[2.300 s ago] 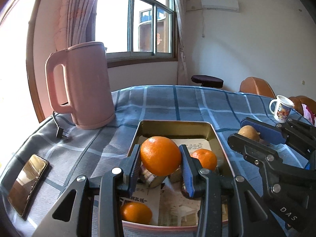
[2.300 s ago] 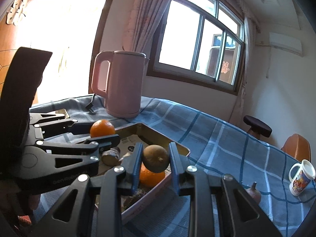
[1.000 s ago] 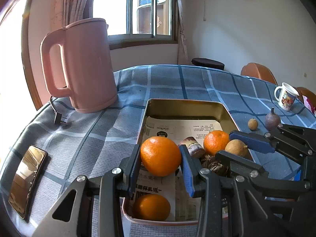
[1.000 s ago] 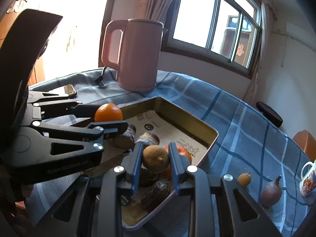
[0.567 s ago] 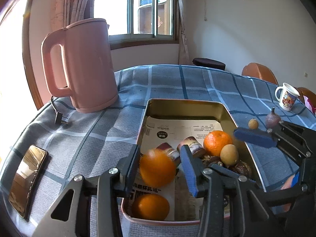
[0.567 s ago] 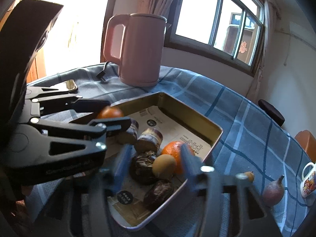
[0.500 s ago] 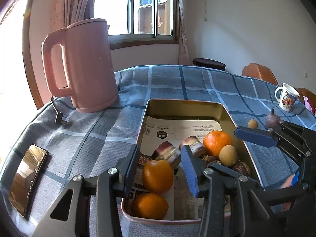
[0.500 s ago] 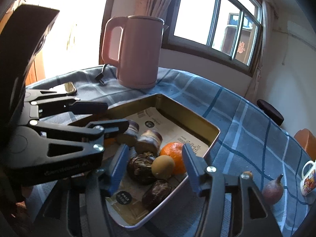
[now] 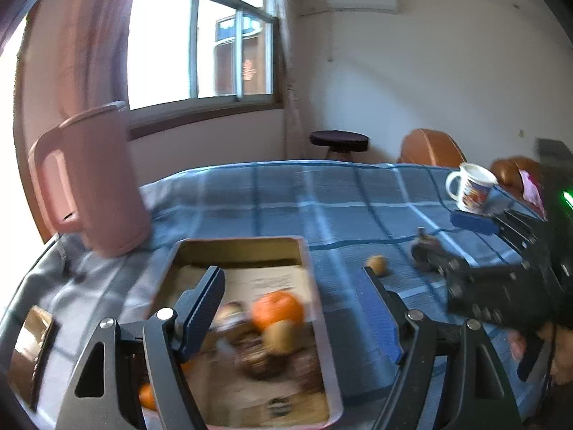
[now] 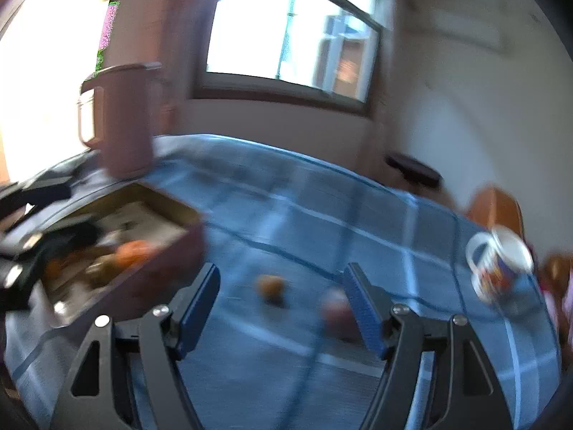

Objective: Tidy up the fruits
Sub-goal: 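Grasp the large purple-brown fruit with the right tool while the left tool grasps a tan fruit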

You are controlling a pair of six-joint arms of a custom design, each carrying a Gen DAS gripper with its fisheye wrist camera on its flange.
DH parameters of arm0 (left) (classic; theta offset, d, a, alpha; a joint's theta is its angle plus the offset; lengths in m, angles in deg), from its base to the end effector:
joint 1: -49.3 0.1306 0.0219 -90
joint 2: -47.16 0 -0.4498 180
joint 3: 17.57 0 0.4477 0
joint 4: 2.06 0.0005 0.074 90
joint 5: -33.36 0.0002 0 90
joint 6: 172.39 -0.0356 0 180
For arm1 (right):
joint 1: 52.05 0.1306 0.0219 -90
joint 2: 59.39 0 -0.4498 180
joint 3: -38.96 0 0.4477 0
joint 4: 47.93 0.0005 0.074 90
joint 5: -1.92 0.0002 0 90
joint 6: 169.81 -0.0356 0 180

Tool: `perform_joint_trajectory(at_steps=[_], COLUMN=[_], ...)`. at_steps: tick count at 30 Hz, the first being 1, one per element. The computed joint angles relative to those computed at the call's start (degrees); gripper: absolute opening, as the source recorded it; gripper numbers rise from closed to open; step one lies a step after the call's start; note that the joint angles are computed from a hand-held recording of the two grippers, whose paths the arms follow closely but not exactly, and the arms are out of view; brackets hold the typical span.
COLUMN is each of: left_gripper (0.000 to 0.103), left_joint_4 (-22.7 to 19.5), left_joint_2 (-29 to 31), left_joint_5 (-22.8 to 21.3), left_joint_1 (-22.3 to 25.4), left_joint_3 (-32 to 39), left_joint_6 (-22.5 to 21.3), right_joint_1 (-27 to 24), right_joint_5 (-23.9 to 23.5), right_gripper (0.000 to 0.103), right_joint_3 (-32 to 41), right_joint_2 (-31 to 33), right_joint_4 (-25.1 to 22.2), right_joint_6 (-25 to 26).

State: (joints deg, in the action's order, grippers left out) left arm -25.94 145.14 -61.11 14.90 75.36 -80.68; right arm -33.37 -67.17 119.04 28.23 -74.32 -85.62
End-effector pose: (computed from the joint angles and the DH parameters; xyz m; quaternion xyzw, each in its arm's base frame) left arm 0.5178 -0.3518 0.4835 0.2232 0.8315 -0.1254 0.4931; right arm 0.5119 0.1591 0.4612 -0.0125 0.8721 -0.0585 0.4857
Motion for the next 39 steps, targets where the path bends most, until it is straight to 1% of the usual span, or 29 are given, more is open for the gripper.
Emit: perform_joint_trajectory(at_steps=[3, 6, 9, 11, 14, 15, 17, 18, 20, 22, 26, 28, 30, 32, 34, 36, 37, 39], left_gripper=[0.077, 0.077, 0.077, 0.077, 0.077, 0.077, 0.077, 0.077, 0.077, 0.077, 0.077, 0.077, 0.077, 0.076, 0.061, 0.058, 0.058, 0.055], left_joint_4=[-1.21, -2.77, -4.81, -5.40, -6.07, -6.36, -6.66, -6.82, -7.41, -8.64, -11.05, -12.97, -15.04, -18.55, -21.37, -22.80, -23.59, -25.57], left_joint_2=[2.26, 4.36, 6.57, 7.10, 7.77, 7.98, 8.42, 8.68, 9.30, 10.34, 12.58, 14.17, 16.03, 18.40, 20.52, 21.66, 22.37, 23.64], left_joint_5=[0.48, -1.10, -2.18, -2.03, -2.61, -2.51, -2.51, -2.43, -2.19, -1.78, -1.41, -1.36, -1.55, -0.18, -0.51, -1.48, -1.78, -0.97], left_joint_1=[-1.93, -3.31, -3.81, -3.82, -3.82, -3.75, -3.77, -3.85, -4.09, -4.41, -5.19, -5.61, -5.81, -5.49, -5.66, -6.00, -6.06, -5.73], left_joint_3=[2.67, 5.06, 7.52, 8.08, 8.69, 8.95, 9.45, 9.72, 10.35, 11.56, 14.22, 16.40, 18.95, 22.44, 25.38, 26.80, 27.63, 29.20], left_joint_6=[-1.03, -1.98, -2.23, -2.25, -2.28, -2.04, -1.84, -1.98, -1.92, -2.08, -2.83, -3.11, -3.43, -1.54, -1.73, -2.93, -2.96, -1.99], right_joint_1=[-2.90, -4.81, -6.38, -6.91, -7.56, -7.83, -8.53, -8.78, -9.04, -9.10, -9.70, -10.48, -11.41, -12.13, -12.32, -12.15, -11.96, -11.82], right_joint_5=[-0.43, -2.46, -6.23, -7.59, -9.20, -9.94, -11.89, -12.66, -13.53, -13.36, -9.13, -9.19, -10.34, -11.41, -12.11, -11.84, -11.66, -11.72], right_gripper=[0.074, 0.074, 0.074, 0.074, 0.074, 0.072, 0.062, 0.055, 0.055, 0.055, 0.055, 0.055, 0.055, 0.055, 0.055, 0.055, 0.055, 0.055], right_joint_3=[0.99, 2.02, 2.55, 3.22, 4.74, 4.99, 5.30, 5.07, 4.53, 3.88, 2.30, 1.83, 1.20, 0.62, 0.06, -0.08, -0.07, -0.38], right_joint_2=[1.20, 2.74, 3.51, 4.34, 5.92, 6.27, 6.65, 6.53, 6.09, 5.46, 3.90, 3.40, 2.85, 2.35, 1.87, 1.67, 1.74, 1.49], right_joint_4=[-2.61, -4.43, -5.26, -6.09, -8.99, -9.56, -11.00, -11.09, -10.88, -10.49, -8.85, -8.75, -8.33, -7.64, -6.61, -6.10, -5.83, -5.08], right_joint_6=[-3.54, -5.21, -6.79, -7.27, -8.43, -8.90, -10.14, -10.42, -10.49, -10.63, -12.58, -13.48, -14.42, -15.27, -15.27, -14.85, -14.79, -14.64])
